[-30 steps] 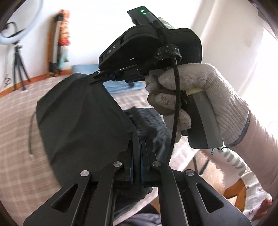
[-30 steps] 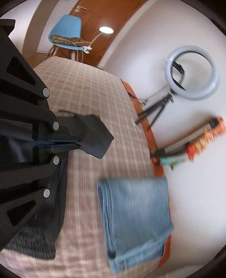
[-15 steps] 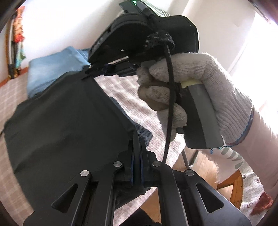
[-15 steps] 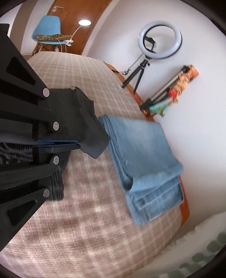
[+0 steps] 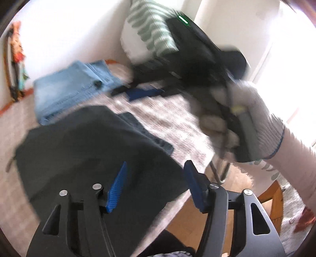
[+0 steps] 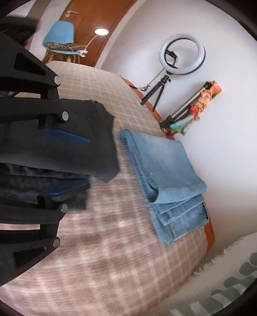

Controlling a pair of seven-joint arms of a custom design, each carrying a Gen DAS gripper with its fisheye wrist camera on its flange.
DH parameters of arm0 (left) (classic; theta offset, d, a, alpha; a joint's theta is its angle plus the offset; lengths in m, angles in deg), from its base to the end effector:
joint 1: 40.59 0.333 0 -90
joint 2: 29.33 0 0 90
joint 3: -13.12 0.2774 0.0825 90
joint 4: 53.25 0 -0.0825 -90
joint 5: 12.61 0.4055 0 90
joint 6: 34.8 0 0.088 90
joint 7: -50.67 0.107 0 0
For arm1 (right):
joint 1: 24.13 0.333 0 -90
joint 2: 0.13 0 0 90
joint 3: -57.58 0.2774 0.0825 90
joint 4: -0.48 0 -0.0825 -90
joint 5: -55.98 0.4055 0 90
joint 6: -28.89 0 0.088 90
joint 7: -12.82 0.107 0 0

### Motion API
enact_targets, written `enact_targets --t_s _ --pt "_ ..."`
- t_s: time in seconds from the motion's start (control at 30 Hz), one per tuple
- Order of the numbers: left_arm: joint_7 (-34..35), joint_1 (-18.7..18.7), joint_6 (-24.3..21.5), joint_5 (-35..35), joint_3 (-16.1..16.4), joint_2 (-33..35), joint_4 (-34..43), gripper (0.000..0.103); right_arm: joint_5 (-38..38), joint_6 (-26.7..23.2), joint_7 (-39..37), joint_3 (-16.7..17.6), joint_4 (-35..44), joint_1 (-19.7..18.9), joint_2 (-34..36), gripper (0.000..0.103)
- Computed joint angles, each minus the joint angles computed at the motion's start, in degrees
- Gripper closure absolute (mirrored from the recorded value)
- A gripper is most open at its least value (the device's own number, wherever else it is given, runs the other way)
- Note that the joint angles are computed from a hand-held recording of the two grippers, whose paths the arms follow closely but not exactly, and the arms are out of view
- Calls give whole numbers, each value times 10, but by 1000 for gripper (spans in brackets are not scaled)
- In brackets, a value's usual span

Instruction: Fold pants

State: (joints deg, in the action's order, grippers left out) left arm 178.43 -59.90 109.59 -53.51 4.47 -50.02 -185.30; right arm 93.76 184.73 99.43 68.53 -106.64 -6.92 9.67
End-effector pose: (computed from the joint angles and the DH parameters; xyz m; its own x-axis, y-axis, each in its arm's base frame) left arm 0.4591 -0.2416 0.5051 -0.6792 -0.7024 0.2131 -0.6341 0.4153 -0.6522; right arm 0.5944 0.2865 0.4487 0.1709 -0.8207 -0.5453 -0.8699 0.1341 -0.4746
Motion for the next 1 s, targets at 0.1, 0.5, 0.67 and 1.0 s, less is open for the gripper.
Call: enact_targets --t_s 0.1,0.5,0.67,1.0 --pt "4 17 10 14 12 -36 -26 38 84 -9 -65 11 -60 -4 -49 58" --pt "-51 112 -23 112 48 -71 -76 38 38 -29 -31 -18 -145 63 -87 99" --pt "-40 109 -15 116 47 -77 -89 38 -99 -6 56 -23 -162 71 -118 103" --pt "40 67 -23 98 47 -81 -106 39 -222 -51 137 -37 -173 71 -135 65"
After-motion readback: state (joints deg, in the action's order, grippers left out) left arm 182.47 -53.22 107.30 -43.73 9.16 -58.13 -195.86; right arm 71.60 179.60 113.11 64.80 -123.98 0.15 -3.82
